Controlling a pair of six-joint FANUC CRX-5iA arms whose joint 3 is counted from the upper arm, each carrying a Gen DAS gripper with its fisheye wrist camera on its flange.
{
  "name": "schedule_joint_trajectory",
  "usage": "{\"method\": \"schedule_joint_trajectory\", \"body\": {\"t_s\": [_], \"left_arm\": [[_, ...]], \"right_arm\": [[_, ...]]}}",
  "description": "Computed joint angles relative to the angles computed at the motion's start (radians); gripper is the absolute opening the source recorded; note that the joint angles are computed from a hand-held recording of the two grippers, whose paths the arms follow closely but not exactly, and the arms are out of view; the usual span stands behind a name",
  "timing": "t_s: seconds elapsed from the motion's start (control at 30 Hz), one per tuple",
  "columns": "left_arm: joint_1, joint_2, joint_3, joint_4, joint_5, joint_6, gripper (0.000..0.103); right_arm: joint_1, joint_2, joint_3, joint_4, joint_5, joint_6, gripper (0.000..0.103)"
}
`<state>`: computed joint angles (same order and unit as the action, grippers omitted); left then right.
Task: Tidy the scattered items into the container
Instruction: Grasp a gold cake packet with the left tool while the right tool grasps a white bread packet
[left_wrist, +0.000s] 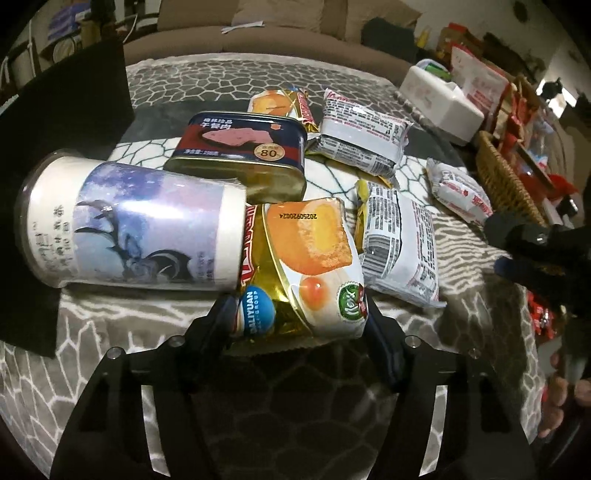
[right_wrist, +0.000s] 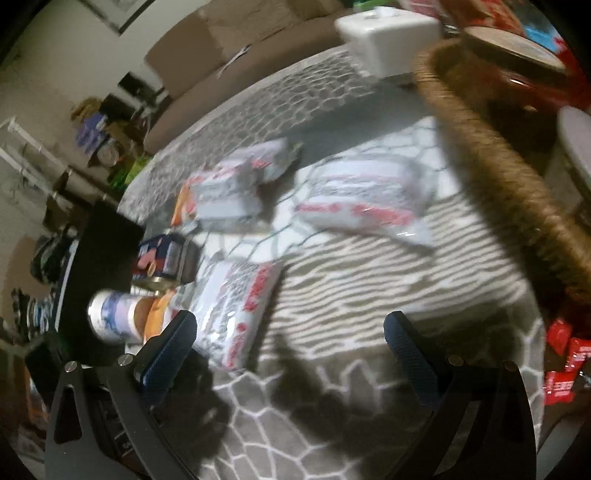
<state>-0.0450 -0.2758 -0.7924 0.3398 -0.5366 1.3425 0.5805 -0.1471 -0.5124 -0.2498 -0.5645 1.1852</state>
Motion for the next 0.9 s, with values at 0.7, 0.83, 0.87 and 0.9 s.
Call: {"method": "schedule_joint_trajectory", "body": {"t_s": [0.7, 0.83, 0.87, 0.9], "left_arm": [[0.100, -0.284, -0.138, -0.027, -0.179, -0.144, 0.062], [0.139, -0.325, -0.166, -0.006, -0.208, -0.175, 0.062], [0.148, -0.344, -0.174, -0.005, -0.219, -0.181, 0.062], [0.155, -0.357, -0.180, -0.008, -0.225, -0.183, 0.062]], "right_arm": [[0.246, 0.080, -0.080, 0.453, 0.030, -0.496, 0.066], [0.234, -0.001, -0.086, 0.338, -0.010, -0.362, 0.065], [0.223, -0.021, -0.075, 0.268, -0.033, -0.287, 0.065], [0.219, -0.038, -0.073, 0.236, -0.049, -0.250, 0.065]]}}
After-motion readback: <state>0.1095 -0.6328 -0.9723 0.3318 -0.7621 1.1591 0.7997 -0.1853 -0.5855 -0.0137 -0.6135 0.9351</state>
